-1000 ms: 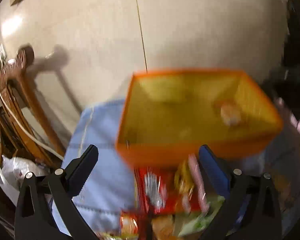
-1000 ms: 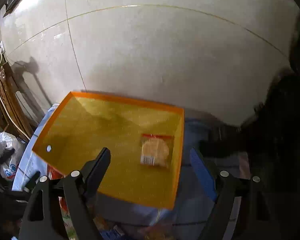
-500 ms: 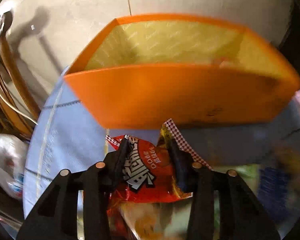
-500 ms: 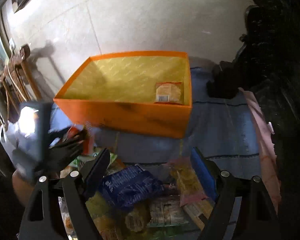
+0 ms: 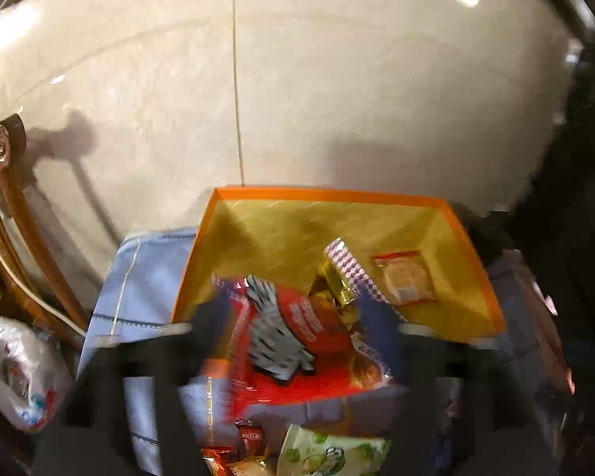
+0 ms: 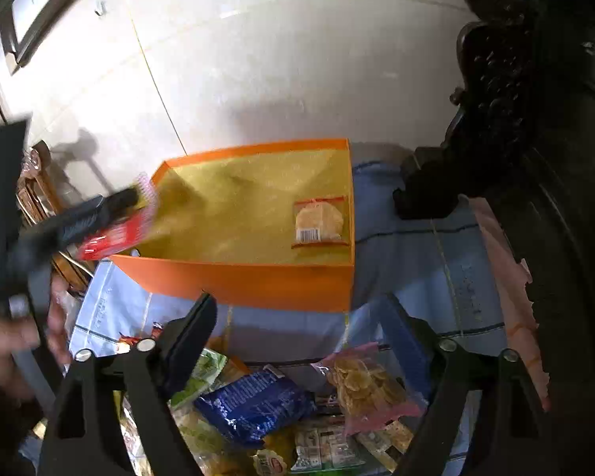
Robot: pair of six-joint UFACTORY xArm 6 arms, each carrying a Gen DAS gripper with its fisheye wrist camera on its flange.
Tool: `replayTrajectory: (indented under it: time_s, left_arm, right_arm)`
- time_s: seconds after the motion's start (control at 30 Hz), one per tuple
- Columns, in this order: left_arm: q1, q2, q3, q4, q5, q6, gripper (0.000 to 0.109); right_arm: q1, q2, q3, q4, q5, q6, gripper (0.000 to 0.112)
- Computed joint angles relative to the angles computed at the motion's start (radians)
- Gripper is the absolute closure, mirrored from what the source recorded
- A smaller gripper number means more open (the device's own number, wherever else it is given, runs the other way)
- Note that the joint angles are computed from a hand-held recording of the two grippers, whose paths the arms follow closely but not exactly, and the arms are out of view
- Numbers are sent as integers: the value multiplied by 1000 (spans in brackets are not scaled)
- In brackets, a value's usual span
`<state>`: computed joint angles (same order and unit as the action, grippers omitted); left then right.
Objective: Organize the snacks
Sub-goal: 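Grasp the blue cookie bag with the right tool while the left tool grasps the green candy bag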
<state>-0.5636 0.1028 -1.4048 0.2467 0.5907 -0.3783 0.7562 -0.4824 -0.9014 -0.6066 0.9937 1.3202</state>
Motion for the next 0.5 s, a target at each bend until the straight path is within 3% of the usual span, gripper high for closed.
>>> replayTrajectory:
  time_s: [0.1, 0.23, 0.4, 0.5]
  left_arm:
    - [-7, 0, -35, 147, 66, -99, 10]
    - [6, -170, 183, 153, 34, -58, 10]
    - [-13, -375, 514, 184, 6, 22, 10]
    - [-41, -411, 614, 198, -24, 21, 10]
  right_arm:
    - [2, 8, -9, 8, 45, -29, 22]
    - [39, 23, 3, 29, 117, -54, 21]
    - [78, 60, 76, 142, 54, -49, 21]
    - [94, 103, 95, 196, -24, -94, 21]
